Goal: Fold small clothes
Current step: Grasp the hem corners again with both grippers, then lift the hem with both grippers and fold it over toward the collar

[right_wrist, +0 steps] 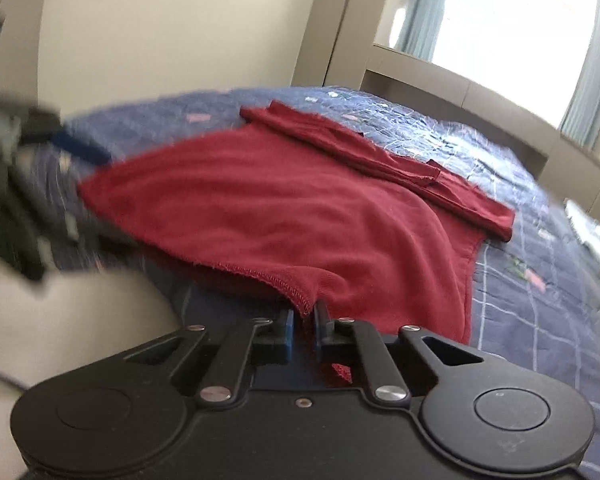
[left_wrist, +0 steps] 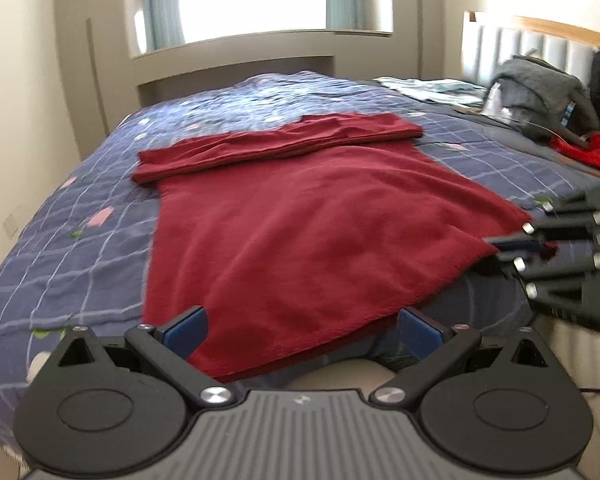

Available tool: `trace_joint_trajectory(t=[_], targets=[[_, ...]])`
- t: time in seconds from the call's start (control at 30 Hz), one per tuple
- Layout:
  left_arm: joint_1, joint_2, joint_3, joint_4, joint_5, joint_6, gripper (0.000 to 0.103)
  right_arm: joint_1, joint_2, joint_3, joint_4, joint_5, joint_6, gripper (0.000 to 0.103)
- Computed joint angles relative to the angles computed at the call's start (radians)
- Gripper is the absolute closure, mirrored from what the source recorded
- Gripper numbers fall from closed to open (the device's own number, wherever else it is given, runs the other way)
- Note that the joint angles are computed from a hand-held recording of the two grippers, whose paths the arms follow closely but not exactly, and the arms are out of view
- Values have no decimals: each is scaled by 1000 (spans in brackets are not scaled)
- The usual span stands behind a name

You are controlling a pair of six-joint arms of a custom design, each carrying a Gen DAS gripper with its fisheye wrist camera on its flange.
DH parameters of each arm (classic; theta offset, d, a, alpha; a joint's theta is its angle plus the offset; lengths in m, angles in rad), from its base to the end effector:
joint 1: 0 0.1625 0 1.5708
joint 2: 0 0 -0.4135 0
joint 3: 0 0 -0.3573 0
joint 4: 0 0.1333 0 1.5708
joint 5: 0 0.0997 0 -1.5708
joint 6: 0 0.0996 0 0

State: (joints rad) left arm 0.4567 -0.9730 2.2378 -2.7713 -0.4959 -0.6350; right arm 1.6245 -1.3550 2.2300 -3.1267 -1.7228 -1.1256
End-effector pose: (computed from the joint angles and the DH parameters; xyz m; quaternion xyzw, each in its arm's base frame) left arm -0.2946 -0.3909 0.1099 0.2197 0.8302 -0.3749 0.3493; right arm 0.1426 -0.4500 0.2784 0.5016 -0.7953 0.2497 0.2316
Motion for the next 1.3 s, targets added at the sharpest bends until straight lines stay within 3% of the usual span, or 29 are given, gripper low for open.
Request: trace_joint_trajectory(t=[0.13,0.37,0.53,0.73,0.87,0.93,0.97,1.17,1.3], targets=[[2,71,-37,-27,25,90,0,8,-24,-49,106,44,95,94],[18,170,-147,207,122,23,1,18,-34,-71,140,71,161,94],[24,163,-157,277,165,-44,11,10,-47,-52,115,83,167,95],[35,103,-149,485,178,-223,56,1,-58,-31,81,88,148,96],[27,76,-150,704,212,-380,61,1,-57,-31,76,85,153,96],[23,66,-150,789,227,-434,78,3,-58,-25,65,79,133,96],[21,59,-143,795,231,-437,96,6,-54,-19,51,74,120,97],[-13,33,-67,608,283,-211,99,29,-64,16,8,8,-20,100],[-50,6,-28,536,264,-55,100,32,-111,28,53,-20,-83,100]])
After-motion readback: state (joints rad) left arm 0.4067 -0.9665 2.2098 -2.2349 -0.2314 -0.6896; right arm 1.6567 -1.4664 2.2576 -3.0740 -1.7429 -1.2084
